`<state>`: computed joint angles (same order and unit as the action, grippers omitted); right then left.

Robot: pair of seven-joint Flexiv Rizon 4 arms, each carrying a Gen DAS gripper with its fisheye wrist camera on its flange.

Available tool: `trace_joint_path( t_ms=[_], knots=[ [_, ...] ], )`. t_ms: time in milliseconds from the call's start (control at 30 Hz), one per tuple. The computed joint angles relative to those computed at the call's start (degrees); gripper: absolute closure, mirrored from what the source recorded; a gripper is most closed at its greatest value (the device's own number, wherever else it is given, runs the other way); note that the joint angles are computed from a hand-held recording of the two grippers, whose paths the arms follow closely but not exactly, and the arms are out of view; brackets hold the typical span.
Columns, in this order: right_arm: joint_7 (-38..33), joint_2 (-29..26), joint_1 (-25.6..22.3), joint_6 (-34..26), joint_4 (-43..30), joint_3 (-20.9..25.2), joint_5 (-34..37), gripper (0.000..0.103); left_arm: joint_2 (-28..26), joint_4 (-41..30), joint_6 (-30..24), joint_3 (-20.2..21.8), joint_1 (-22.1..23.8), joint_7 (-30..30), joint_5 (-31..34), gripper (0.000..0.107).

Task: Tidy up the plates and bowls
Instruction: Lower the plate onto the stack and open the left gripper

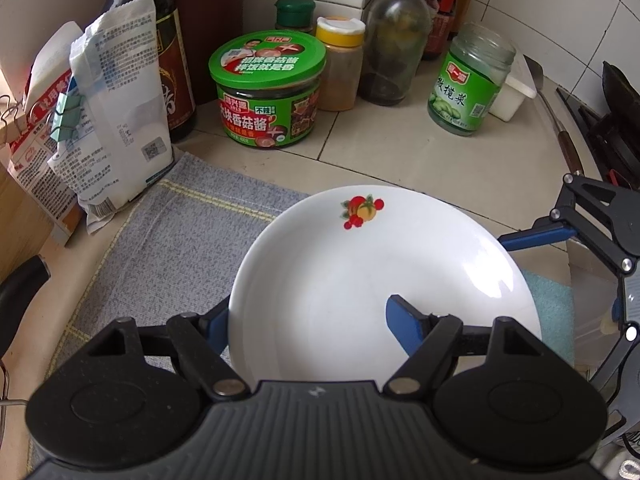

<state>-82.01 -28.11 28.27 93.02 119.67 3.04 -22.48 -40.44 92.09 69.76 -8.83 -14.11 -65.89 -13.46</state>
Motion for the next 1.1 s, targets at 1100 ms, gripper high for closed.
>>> trace_joint_path(
  t_ms=[1100],
  knots=[
    [1.0,2.0,0.7,-3.1,0.6,-1.3,-3.5,0.0,-0.6,-0.6,0.8,1.1,-0.7,0.0,2.4,0.028]
  ],
)
